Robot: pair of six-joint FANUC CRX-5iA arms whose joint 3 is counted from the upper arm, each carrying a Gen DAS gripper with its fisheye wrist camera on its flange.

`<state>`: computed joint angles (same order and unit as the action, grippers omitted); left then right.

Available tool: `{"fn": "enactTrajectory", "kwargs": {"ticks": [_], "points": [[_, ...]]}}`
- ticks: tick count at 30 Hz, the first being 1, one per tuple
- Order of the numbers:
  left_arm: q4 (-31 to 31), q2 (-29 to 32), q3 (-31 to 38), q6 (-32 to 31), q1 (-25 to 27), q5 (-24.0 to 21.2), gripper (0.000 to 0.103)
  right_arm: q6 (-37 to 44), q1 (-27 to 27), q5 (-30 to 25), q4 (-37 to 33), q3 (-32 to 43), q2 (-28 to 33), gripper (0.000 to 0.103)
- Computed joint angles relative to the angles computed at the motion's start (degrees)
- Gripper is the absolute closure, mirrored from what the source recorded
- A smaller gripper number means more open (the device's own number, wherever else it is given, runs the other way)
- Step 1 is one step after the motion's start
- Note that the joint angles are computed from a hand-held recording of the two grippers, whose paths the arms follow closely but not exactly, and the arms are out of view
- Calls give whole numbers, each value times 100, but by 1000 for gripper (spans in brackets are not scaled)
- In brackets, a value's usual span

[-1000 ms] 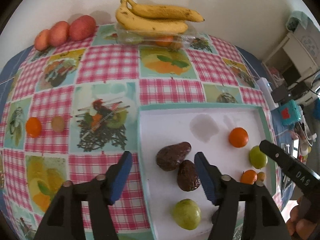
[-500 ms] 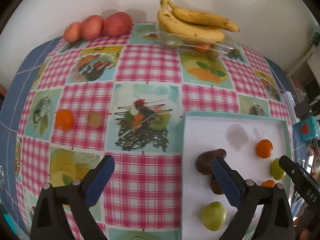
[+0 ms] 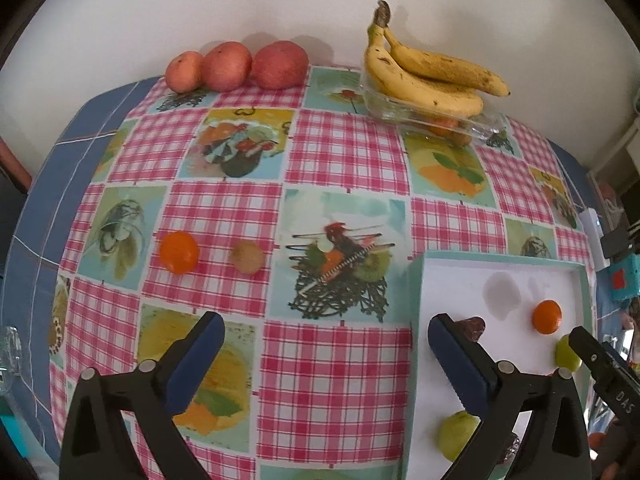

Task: Organize fruits
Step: 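Open both tools to drop the orange and date into the tray, then grasp an orange with the left tool while the right tool grasps a brown kiwi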

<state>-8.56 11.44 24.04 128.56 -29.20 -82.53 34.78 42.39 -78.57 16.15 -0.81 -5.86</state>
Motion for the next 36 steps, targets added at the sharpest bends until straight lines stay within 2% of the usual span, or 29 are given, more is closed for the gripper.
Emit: {"fn": "enactTrajectory", "kwargs": {"ticks": [1, 10, 16, 22, 30, 36], "points": [[-9, -20, -14, 3, 14, 5, 0, -8, 17, 8, 14, 2, 5, 6], [-97, -393, -310, -33, 309, 15, 0, 102, 203, -160, -43, 259, 259, 6], [-145, -727, -564, -169, 600, -16, 0, 119, 394, -186, -58, 427, 413, 6], [-57, -1197, -1056, -31, 1041, 109, 0, 243, 591, -270, -130, 728, 679, 6], [-341, -1616, -1387, 99, 1430, -143, 0, 506, 931, -292, -101, 1082, 1022, 6], [-312, -1850, -1615, 23, 1693, -123, 0, 601, 1118, -302, -98, 1291, 1228, 6]]}}
